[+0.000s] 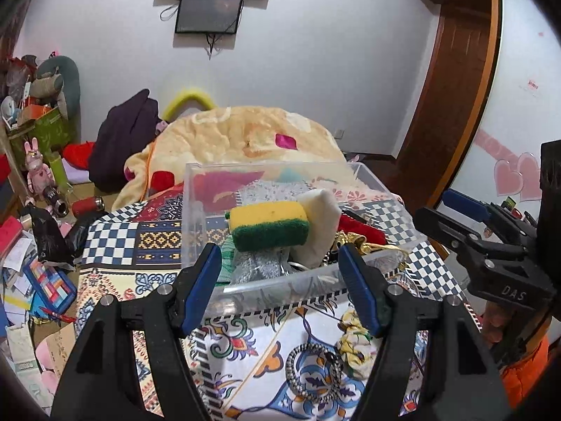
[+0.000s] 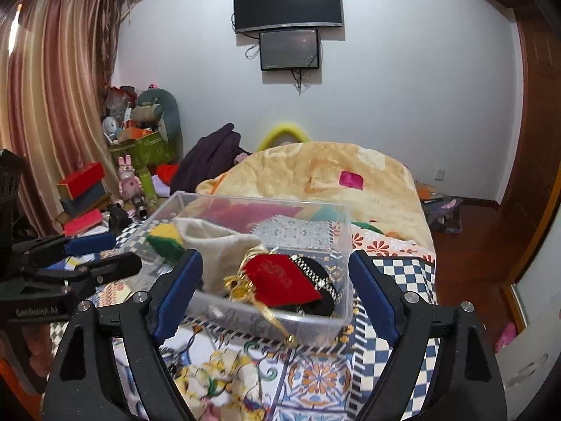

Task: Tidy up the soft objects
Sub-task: 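Lower the sponge and red pouch into the box and open both grippers, then grasp the braided bracelet with the left gripper while the right grasps the floral scrunchie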

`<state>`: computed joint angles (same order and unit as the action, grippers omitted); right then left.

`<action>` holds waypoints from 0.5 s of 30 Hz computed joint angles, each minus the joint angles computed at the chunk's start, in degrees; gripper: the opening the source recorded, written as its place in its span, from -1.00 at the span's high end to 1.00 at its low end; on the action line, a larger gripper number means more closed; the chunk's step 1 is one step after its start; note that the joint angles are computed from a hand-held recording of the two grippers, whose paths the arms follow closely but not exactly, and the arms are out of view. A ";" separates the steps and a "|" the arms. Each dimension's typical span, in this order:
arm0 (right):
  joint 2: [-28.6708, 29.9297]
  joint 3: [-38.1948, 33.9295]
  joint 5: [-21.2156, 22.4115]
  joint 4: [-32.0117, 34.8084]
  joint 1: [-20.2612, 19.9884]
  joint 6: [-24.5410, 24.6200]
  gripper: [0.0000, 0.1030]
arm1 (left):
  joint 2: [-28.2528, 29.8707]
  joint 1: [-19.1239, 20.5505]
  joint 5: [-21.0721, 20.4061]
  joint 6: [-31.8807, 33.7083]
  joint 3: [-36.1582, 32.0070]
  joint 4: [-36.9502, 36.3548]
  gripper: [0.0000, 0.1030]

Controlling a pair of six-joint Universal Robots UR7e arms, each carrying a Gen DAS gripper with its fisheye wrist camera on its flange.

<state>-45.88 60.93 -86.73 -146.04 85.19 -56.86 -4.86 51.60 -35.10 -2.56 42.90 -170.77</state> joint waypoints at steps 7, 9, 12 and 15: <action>-3.22 5.30 0.66 0.91 -0.99 -2.36 -0.62 | -2.86 -1.10 0.92 -0.58 7.72 -0.70 -0.34; -3.65 6.32 0.01 1.78 -1.17 -3.03 -0.62 | -3.55 -1.22 0.98 -1.99 9.64 0.46 -0.34; -4.22 8.38 -1.68 2.22 -1.52 -4.36 -0.62 | -4.75 -1.22 0.98 -5.46 13.00 2.61 -0.34; -3.94 9.33 -4.23 3.66 -1.77 -5.38 -0.62 | -5.74 -1.06 0.26 -8.69 15.52 4.64 -0.34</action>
<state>-49.82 70.27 -90.96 -142.38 83.41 -62.24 -10.60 50.54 -34.85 -11.25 58.42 -166.13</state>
